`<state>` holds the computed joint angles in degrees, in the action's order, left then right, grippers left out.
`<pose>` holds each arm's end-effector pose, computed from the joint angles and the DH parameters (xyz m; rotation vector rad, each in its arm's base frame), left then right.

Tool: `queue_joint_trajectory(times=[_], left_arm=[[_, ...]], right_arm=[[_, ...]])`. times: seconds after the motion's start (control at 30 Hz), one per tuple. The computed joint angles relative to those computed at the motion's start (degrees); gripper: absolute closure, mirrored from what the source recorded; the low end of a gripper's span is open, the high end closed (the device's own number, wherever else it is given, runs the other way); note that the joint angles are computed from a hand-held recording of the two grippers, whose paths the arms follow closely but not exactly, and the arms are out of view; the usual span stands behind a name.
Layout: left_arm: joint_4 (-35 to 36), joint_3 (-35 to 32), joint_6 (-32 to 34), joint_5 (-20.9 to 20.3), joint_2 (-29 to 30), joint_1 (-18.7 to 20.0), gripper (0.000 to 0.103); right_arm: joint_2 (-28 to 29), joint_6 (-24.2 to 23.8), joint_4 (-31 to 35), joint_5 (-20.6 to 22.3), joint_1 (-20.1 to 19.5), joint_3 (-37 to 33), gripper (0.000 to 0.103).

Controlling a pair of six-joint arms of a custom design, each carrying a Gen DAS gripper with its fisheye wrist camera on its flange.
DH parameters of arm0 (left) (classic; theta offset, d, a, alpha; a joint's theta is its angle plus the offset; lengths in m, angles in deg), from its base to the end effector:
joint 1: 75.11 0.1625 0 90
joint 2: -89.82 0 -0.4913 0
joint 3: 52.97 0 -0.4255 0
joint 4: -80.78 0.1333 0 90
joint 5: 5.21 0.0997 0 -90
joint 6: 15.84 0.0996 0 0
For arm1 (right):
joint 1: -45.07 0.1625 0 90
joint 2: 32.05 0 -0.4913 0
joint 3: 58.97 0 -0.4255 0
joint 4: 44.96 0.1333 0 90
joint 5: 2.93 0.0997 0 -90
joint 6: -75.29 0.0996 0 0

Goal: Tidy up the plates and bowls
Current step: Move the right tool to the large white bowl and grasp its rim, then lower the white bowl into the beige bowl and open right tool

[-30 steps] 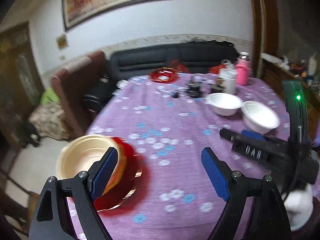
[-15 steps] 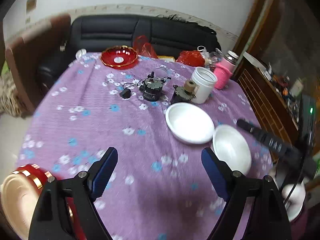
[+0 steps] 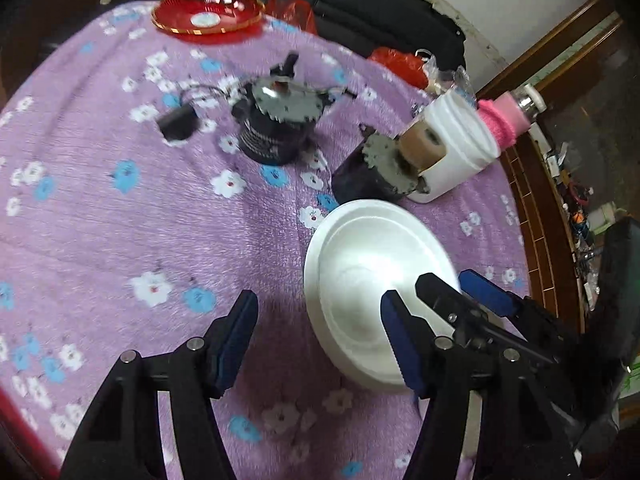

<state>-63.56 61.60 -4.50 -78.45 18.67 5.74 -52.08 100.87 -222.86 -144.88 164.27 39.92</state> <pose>0.0671 -0.6021 0.2602 0.4648 2.7963 -0.2629 0.3659 -0.5423 -0.1317 -0.0160 -2.3174 0.6816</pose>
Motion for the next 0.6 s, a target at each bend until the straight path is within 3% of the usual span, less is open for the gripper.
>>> queue_joint_trajectory(times=[0.13,0.2,0.23,0.27,0.6], left_arm=[[1.37,-1.73,-1.53,-0.38,2.90,1.22,0.044],[0.72,-1.85,-1.58,-0.54,3.47,1.41,0.059],[2.39,-2.55,-1.65,-1.62,3.81,1.73,0.082],[3.39,-2.79,-2.11,-1.50,3.93,1.80,0.088],[6.26,-0.33,-2.01,-3.47,-4.34,1.66,0.088]], right_arm=[[0.52,0.32,3.00,0.38,-1.35,-0.78,0.060],[0.62,0.28,2.26,-0.19,-1.37,-0.55,0.070],[0.60,0.20,1.91,-0.37,-1.29,-0.42,0.082],[0.45,0.80,1.91,-0.72,-1.09,-0.22,0.086],[-1.39,3.49,-4.61,2.74,3.70,2.30,0.089]])
